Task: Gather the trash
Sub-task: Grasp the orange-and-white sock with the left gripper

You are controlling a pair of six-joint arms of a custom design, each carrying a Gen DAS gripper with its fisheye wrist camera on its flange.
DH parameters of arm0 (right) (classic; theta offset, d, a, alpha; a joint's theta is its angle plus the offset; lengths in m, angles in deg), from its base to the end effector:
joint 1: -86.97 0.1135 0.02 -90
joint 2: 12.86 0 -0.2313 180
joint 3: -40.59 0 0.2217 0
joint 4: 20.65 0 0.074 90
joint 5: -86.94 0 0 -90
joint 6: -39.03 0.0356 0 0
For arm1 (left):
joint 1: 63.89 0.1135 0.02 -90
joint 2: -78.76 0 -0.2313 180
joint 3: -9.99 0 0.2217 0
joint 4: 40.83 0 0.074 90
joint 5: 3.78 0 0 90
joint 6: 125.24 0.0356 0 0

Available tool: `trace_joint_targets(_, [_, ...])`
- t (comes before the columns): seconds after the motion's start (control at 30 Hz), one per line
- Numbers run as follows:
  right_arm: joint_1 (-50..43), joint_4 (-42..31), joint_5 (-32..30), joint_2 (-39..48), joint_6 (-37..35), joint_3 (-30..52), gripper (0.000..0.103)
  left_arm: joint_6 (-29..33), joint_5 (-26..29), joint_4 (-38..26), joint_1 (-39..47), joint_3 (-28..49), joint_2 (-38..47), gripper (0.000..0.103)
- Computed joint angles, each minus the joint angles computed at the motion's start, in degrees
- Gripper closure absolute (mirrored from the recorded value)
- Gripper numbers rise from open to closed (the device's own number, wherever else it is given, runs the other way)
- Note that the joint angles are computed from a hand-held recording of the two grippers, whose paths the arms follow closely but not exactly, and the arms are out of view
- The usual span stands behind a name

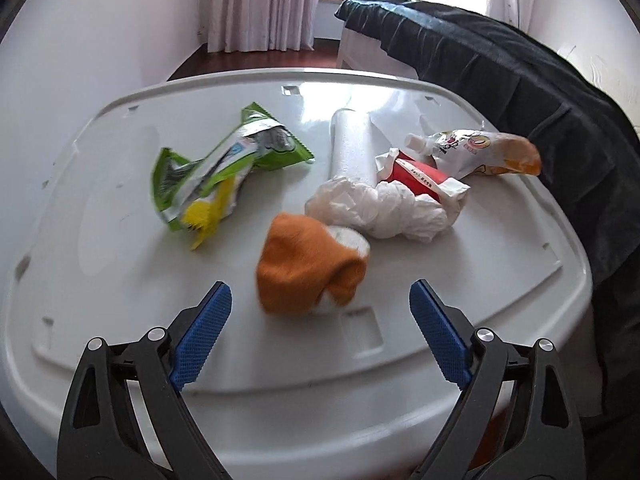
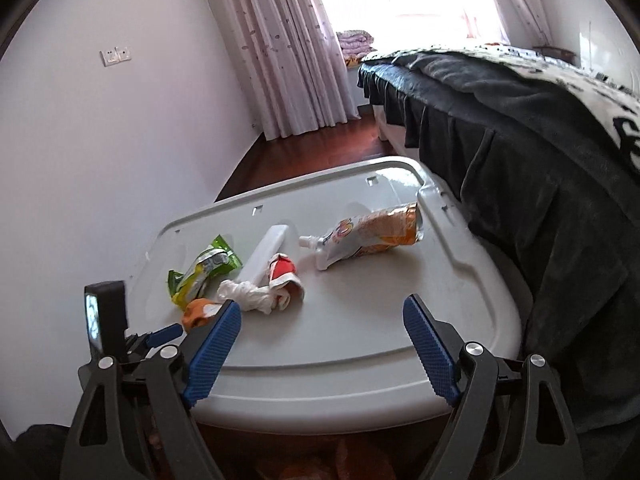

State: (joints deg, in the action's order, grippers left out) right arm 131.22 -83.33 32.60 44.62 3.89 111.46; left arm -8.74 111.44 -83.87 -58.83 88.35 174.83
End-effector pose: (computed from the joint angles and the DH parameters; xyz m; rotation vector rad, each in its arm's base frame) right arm 0.1423 0.1097 0.2819 0.4698 2.1895 0.1639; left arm 0.3077 0.0120 0.1834 0.6117 2.4422 -0.3627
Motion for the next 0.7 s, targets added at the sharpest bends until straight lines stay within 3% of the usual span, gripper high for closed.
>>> trace_joint_targets(0.3, [0.0,2.3,-1.1,2.7,-3.0,0.7,0.021,-3.0,-5.3,4.8,-4.2,0.9,2.9,0.018])
trace_joint_targets(0.4, [0.2,2.6,-1.5,3.4,-3.0,0.8,0.02,-2.4,-8.6,8.3,-5.4,-1.1,1.8,0.047])
trace_joint_targets(0.43, [0.2,2.7,-1.7,3.6,-2.9,0.7,0.02,-2.2,-7.4,8.2,-5.0,-1.1,1.7,0.059])
trace_joint_targets(0.53, [0.2,2.8,-1.8,4.2,-2.7,0.6,0.02,-2.4,-7.2,8.9,-4.6,-1.9,1.1,0.068])
trace_joint_targets(0.7, [0.1,2.9,-1.4,4.6,-2.5,0.4,0.02,-0.1,-6.7,4.4,-2.2,-2.1,-1.8,0.071])
